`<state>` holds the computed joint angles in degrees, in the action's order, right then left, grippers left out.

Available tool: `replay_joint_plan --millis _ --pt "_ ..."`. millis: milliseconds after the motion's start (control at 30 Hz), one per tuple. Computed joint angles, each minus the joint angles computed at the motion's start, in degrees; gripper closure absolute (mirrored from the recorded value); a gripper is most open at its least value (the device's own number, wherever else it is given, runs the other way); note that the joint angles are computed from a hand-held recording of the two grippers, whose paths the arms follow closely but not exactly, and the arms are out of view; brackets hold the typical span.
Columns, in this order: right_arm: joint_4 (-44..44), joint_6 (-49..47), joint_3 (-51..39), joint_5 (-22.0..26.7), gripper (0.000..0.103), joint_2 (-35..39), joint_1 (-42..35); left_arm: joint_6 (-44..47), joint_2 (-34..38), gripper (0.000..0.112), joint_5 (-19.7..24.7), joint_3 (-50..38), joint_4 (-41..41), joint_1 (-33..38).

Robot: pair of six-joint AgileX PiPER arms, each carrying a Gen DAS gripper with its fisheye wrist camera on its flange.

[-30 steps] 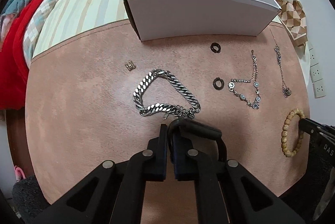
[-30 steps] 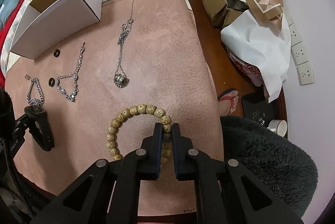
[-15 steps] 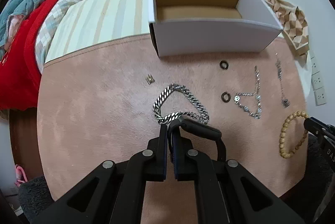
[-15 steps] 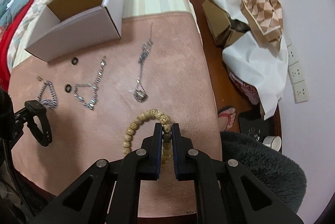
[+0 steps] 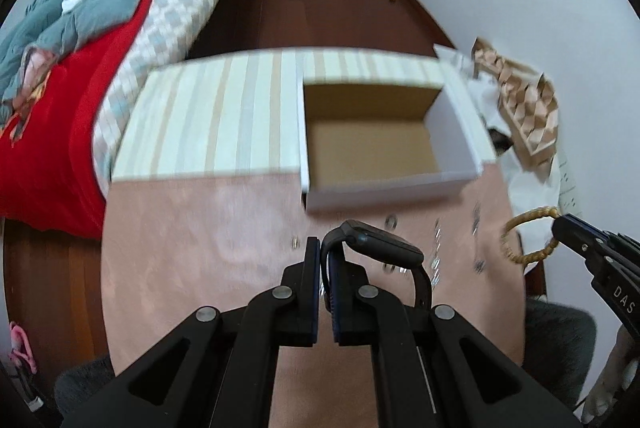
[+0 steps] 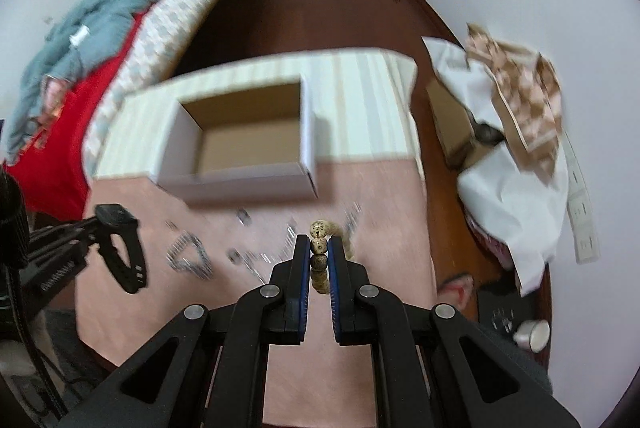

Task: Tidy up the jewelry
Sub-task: 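Carry the watch band and bead bracelet into the white box and release both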

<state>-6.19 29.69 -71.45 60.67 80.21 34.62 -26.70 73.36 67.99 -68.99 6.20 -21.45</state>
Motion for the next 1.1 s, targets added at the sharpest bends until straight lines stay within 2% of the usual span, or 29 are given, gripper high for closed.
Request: replay_joint_plan --millis 167,400,633,700,833,933,967,1000,1033,1067,1100 --pt "0.7 -4.9 -13.4 1.5 0.094 7.0 -0.8 5.4 5.7 0.11 -0.3 -8.7 -2.1 4.8" --pt "1.3 -9.4 -30.4 4.2 0.094 21.0 -1.6 12.1 15.7 0.11 -2.4 -15.2 -8.8 12.6" --pt "7.6 -13.4 -36.3 2.9 0.094 31.1 -5.4 14.5 23.8 0.11 -3.4 -19.6 -11.0 13.5" --pt "10.0 -14.6 -36.7 2.3 0.094 32.7 -6.5 15.1 26.2 0.103 -2.4 -21.8 -11.9 13.5" --pt "17.5 -19.2 -39.3 4.0 0.093 36.7 -9.2 14.4 29.2 0.102 -0.4 -25.5 -11.1 12.8" --pt "19.0 -19.9 -40.0 5.2 0.09 37.9 -9.9 13.4 29.6 0.089 -0.4 -26.4 -9.8 12.2" --pt "18.6 -19.8 -39.9 5.2 0.087 38.0 -9.8 13.3 29.3 0.077 -1.0 -26.2 -9.9 12.1" --pt "17.6 -19.2 -39.9 5.3 0.074 38.0 -9.6 12.9 28.9 0.059 -1.5 -25.9 -9.4 12.0" --pt "17.3 -18.9 -39.6 5.3 0.059 37.6 -9.3 12.4 28.4 0.05 -2.0 -25.4 -8.8 11.8" --pt "16.0 -18.3 -39.3 5.2 0.052 37.3 -9.0 12.5 28.1 0.041 -2.4 -25.2 -8.5 11.9" --pt "14.1 -17.4 -39.2 5.5 0.045 37.0 -8.5 12.1 27.4 0.041 -2.9 -24.5 -7.8 11.8"
